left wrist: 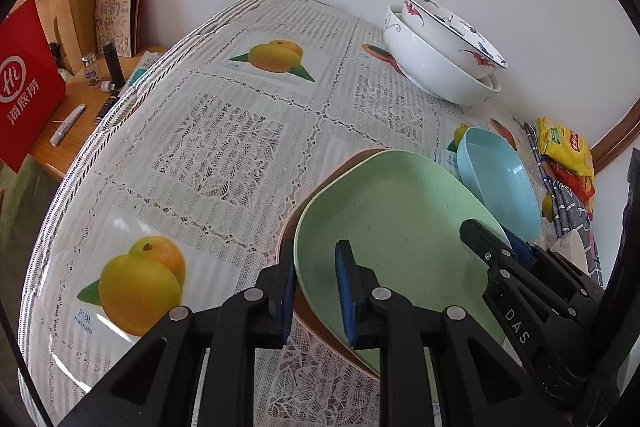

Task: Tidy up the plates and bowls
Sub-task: 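Lower the green plate onto the pink plate with both grippers, then open both grippers and release the green plate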

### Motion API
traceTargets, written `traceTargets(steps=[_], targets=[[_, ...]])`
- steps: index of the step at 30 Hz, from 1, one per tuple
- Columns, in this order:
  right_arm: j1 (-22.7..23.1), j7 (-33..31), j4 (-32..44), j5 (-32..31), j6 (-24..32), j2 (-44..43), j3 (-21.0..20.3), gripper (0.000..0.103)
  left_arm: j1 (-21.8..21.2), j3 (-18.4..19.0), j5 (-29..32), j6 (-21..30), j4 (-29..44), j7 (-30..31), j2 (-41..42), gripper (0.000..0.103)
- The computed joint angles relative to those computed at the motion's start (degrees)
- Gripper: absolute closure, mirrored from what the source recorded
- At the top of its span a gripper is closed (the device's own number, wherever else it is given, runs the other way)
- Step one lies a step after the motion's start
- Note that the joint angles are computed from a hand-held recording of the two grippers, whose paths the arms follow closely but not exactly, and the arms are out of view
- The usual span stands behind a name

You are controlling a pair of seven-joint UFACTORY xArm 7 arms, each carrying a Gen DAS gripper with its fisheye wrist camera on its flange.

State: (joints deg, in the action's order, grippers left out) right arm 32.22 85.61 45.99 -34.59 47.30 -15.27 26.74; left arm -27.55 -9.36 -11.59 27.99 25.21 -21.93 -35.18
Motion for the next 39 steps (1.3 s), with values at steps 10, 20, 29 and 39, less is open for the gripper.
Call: traceTargets(steps=[10, 20, 29, 39], targets=[[-0.2, 1.1, -0.8, 0.2, -0.3, -3.1, 1.2, 0.066, 0.7, -2.2, 3.2, 1.9, 0.1, -1.8, -4.3, 0.051], [0.2, 0.4, -4.0, 4.9, 3.1, -10.8, 3.0, 0.059, 0.0, -4.4, 5.0, 4.1, 1.6, -4.1, -6.1, 0.051], [0.0, -1.8, -9.3, 12.2, 9.5, -24.4, 4.8, 0.049, -1.5, -7.1, 6.2, 3.7, 4.3, -6.8, -5.3, 0.051], [-1.2, -5.6, -15.2, 18.5, 14.2, -35.6, 4.2, 0.048, -2.7, -8.1, 7.3, 0.3, 7.9, -8.7, 0.7, 0.051]])
